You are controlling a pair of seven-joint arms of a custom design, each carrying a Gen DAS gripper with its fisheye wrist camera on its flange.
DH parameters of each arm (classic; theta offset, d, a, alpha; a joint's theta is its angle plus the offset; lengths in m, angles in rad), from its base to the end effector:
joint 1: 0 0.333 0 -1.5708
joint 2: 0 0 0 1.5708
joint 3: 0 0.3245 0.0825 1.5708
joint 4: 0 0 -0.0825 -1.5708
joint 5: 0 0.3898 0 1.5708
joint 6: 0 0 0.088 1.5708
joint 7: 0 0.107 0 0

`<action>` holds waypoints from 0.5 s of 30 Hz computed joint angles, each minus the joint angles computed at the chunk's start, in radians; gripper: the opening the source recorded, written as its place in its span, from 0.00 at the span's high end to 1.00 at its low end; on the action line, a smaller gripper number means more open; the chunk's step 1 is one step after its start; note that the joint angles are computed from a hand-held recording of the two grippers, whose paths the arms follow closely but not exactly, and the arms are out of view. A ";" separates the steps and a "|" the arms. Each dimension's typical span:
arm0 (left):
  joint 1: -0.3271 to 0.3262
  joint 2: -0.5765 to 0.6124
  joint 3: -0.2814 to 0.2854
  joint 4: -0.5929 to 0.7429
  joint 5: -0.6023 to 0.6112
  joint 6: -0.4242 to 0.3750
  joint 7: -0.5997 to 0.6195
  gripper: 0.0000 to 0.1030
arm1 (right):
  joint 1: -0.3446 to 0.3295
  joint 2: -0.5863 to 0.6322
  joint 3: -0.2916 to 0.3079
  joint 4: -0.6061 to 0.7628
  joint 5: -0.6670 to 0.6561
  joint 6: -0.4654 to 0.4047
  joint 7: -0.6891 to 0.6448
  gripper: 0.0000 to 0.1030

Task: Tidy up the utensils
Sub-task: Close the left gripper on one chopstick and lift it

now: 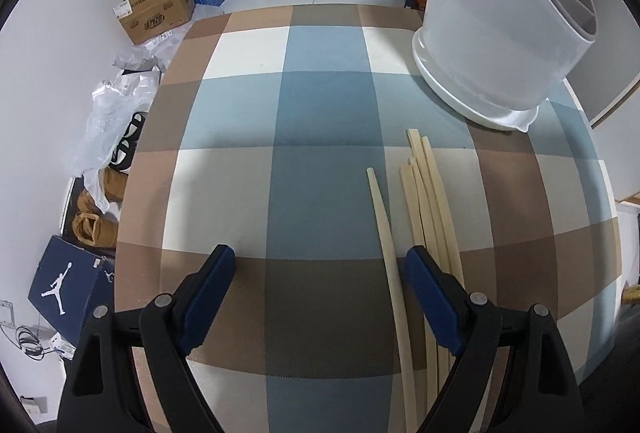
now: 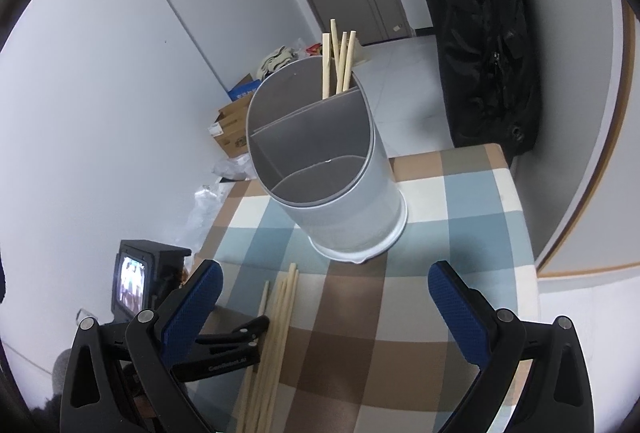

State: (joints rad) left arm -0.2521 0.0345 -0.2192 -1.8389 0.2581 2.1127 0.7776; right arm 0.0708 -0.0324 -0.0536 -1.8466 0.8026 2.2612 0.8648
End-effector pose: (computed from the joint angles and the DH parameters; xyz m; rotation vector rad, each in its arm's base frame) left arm 0.5420 -0.2611 0.5358 -2.2325 1.7956 -0.2911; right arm 0.5973 0.0289 0.5955 -1.8834 1.3374 -0.0887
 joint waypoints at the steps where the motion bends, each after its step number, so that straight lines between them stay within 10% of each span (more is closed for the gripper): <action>1: 0.001 0.003 0.001 0.004 -0.002 0.000 0.003 0.18 | 0.000 0.000 0.000 0.000 0.002 -0.003 0.001 0.00; 15: 0.000 0.046 0.013 0.055 -0.026 0.024 0.050 0.66 | -0.009 0.007 -0.005 0.006 0.026 -0.038 0.003 0.00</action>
State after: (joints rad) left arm -0.2518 0.0803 -0.2059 -1.7836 0.2322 2.1366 0.8278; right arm 0.0613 -0.0257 -0.0590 -1.8403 0.8286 2.2234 0.8673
